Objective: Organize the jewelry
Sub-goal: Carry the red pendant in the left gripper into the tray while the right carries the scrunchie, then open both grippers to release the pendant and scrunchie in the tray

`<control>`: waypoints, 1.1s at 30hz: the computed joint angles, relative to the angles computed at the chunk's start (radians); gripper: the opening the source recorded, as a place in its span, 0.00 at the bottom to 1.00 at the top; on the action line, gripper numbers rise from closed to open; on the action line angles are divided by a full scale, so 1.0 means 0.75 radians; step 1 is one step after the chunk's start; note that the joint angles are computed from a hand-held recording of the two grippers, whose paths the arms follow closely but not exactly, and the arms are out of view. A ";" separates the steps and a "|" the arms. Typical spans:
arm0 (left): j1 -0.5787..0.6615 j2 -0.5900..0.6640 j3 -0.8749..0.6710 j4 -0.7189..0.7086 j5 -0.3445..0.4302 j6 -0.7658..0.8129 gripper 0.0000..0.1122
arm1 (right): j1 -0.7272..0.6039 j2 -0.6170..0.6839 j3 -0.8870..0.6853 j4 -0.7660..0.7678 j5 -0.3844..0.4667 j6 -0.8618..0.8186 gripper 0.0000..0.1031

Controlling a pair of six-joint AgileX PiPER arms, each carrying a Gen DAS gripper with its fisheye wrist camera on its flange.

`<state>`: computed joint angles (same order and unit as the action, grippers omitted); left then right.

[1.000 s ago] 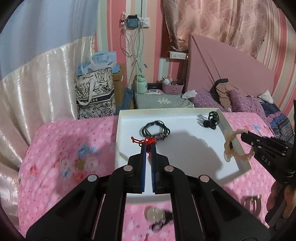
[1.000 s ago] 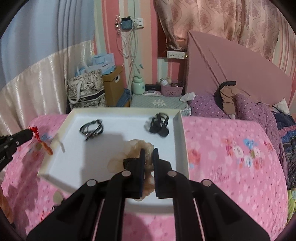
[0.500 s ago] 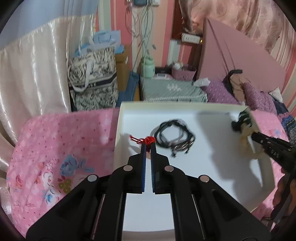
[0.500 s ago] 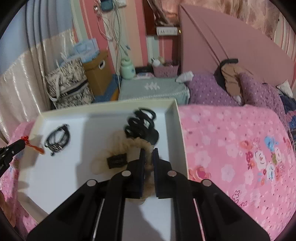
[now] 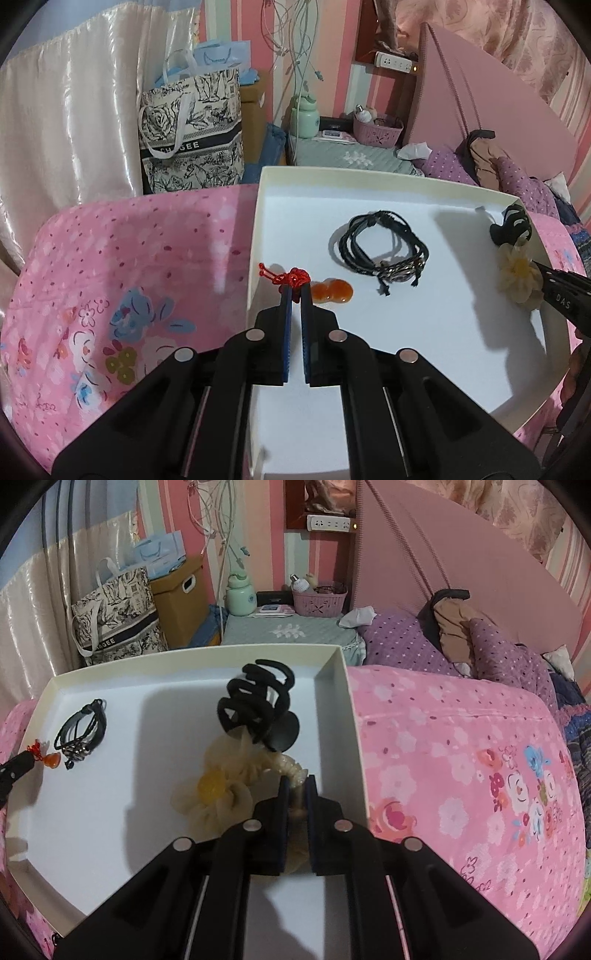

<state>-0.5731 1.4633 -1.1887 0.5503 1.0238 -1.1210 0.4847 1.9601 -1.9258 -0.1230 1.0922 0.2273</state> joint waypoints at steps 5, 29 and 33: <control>-0.010 -0.001 0.028 0.025 0.000 -0.016 0.02 | 0.036 -0.006 0.008 -0.050 0.002 0.017 0.08; -0.078 0.018 0.041 0.035 -0.022 -0.010 0.28 | 0.045 -0.040 0.060 -0.034 -0.017 -0.004 0.31; -0.138 0.008 0.035 0.110 0.004 -0.057 0.47 | 0.060 -0.058 0.080 -0.069 -0.023 0.006 0.38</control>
